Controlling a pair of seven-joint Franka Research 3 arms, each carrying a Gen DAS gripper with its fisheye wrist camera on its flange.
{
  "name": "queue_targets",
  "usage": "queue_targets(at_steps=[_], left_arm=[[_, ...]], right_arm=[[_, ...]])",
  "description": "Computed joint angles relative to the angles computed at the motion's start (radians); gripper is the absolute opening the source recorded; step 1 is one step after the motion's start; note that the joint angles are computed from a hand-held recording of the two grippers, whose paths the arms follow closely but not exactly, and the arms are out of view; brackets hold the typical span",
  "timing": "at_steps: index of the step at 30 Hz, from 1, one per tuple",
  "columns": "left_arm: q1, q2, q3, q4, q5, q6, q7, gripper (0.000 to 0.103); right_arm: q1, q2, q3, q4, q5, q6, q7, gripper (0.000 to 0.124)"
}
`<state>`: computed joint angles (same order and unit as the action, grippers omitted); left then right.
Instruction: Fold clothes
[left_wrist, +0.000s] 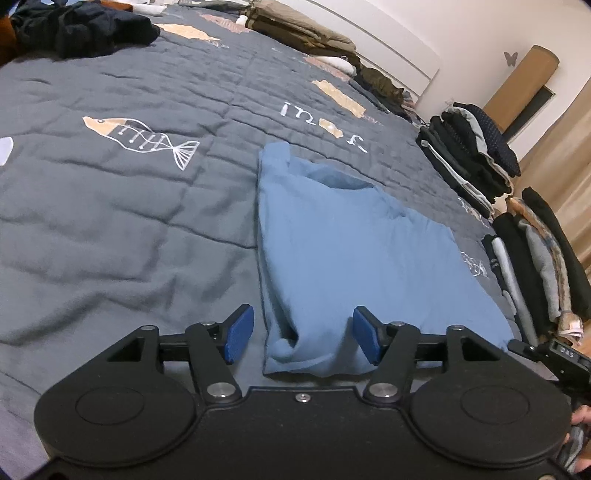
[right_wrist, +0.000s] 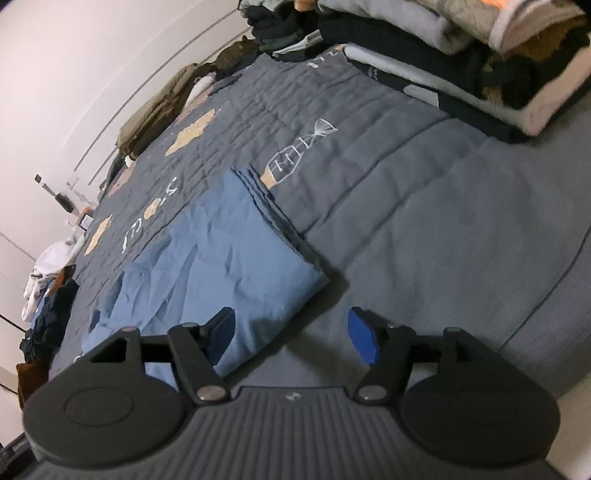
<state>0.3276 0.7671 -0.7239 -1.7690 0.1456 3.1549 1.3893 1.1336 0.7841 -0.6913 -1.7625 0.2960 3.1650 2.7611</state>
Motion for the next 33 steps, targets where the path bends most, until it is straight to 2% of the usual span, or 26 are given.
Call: queue_targets(at_steps=[2, 4, 7, 9, 12, 26, 27, 29, 31, 33], left_arm=[[0.038, 0.024, -0.051, -0.002, 0.008, 0.001, 0.025, 0.056], [0.054, 0.037, -0.076, -0.004, 0.017, 0.001, 0.04, 0.056], [0.038, 0.035, -0.062, 0.002, 0.014, -0.012, 0.034, 0.052], [0.031, 0.035, -0.056, 0.006, 0.01, -0.019, 0.038, 0.04], [0.034, 0.037, -0.06, 0.006, 0.001, -0.016, 0.048, 0.034], [0.013, 0.048, -0.047, 0.035, -0.03, -0.037, 0.045, 0.034], [0.014, 0.05, -0.048, 0.036, -0.032, -0.037, 0.051, 0.034], [0.018, 0.054, -0.055, 0.035, -0.031, -0.034, 0.067, 0.033], [0.03, 0.059, -0.07, 0.028, -0.022, -0.022, 0.091, 0.028], [0.046, 0.063, -0.088, 0.024, -0.015, -0.023, 0.106, 0.018]], right_arm=[[-0.01, 0.009, 0.01, 0.01, 0.008, 0.012, 0.004, 0.069], [-0.025, 0.016, 0.023, 0.022, 0.017, 0.019, -0.002, 0.069], [-0.041, 0.028, 0.039, 0.039, 0.033, 0.029, -0.013, 0.069], [-0.038, 0.034, 0.035, 0.046, 0.046, 0.027, -0.015, 0.069], [-0.041, 0.033, 0.04, 0.047, 0.056, 0.03, -0.021, 0.069], [-0.047, 0.05, 0.05, 0.059, 0.124, 0.074, -0.047, 0.067], [-0.055, 0.048, 0.06, 0.063, 0.13, 0.077, -0.059, 0.062], [-0.071, 0.045, 0.081, 0.07, 0.141, 0.082, -0.083, 0.029], [-0.074, 0.046, 0.087, 0.074, 0.155, 0.085, -0.1, 0.012], [-0.06, 0.048, 0.076, 0.064, 0.181, 0.103, -0.102, 0.006]])
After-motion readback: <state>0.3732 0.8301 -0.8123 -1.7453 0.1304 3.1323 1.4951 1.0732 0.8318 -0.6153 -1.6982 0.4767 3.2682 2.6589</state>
